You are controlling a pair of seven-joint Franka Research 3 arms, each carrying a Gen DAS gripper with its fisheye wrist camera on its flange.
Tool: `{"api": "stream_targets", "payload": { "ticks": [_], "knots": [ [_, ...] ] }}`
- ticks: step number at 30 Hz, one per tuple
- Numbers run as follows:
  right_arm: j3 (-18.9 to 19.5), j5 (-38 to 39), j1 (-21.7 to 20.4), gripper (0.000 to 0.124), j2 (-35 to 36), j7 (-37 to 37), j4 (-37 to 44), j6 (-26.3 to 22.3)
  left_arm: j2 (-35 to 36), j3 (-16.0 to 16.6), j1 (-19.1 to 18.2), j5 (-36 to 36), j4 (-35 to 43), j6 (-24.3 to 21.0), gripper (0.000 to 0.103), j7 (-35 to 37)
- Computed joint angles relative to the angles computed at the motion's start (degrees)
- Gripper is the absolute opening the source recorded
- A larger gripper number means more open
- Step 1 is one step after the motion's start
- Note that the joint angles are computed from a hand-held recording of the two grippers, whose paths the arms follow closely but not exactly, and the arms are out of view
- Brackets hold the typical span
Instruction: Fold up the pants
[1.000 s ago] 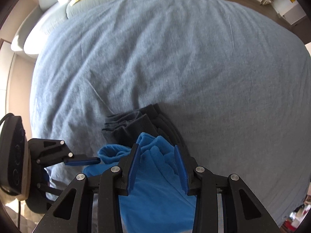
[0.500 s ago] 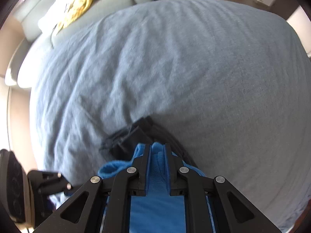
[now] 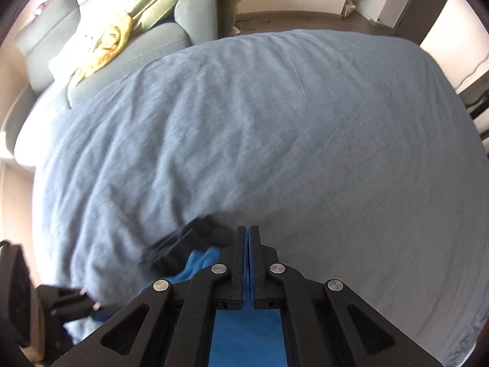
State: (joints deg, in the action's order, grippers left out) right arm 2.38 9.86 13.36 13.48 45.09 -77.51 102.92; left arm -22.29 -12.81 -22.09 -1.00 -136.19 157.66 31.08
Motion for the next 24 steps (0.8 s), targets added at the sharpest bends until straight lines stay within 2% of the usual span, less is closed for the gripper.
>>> {"api": "stream_targets", "payload": {
  "ticks": [4, 9, 12, 16, 24],
  "knots": [
    [-0.34, 3.22, -1.96, 0.001, 0.21, -1.74, 3.14, -7.41, 0.26, -0.47, 0.47, 0.64, 0.78, -1.18, 0.02, -0.93],
    [-0.64, 4.2, -2.91, 0.001, -0.83, -3.36, 2.08, -10.76, 1.16, -1.93, 1.65, 3.81, 2.96, -4.35, 0.021, -1.96],
    [-0.52, 2.99, -2.26, 0.001, -2.33, -4.06, -1.7, -7.09, 1.44, -2.39, 2.12, 5.19, 3.54, -5.11, 0.021, -2.81],
    [-0.56, 3.76, -1.79, 0.001, 1.59, 1.67, 1.12, -7.46, 0.99, -2.26, 2.22, 5.65, 3.13, -5.22, 0.022, -3.95],
    [-0.47, 2.62, -1.14, 0.001, 1.39, 4.58, -1.9, -1.86, -0.71, -0.51, 0.39, 2.55, 0.67, -5.32, 0.03, -1.91]
  ]
}}
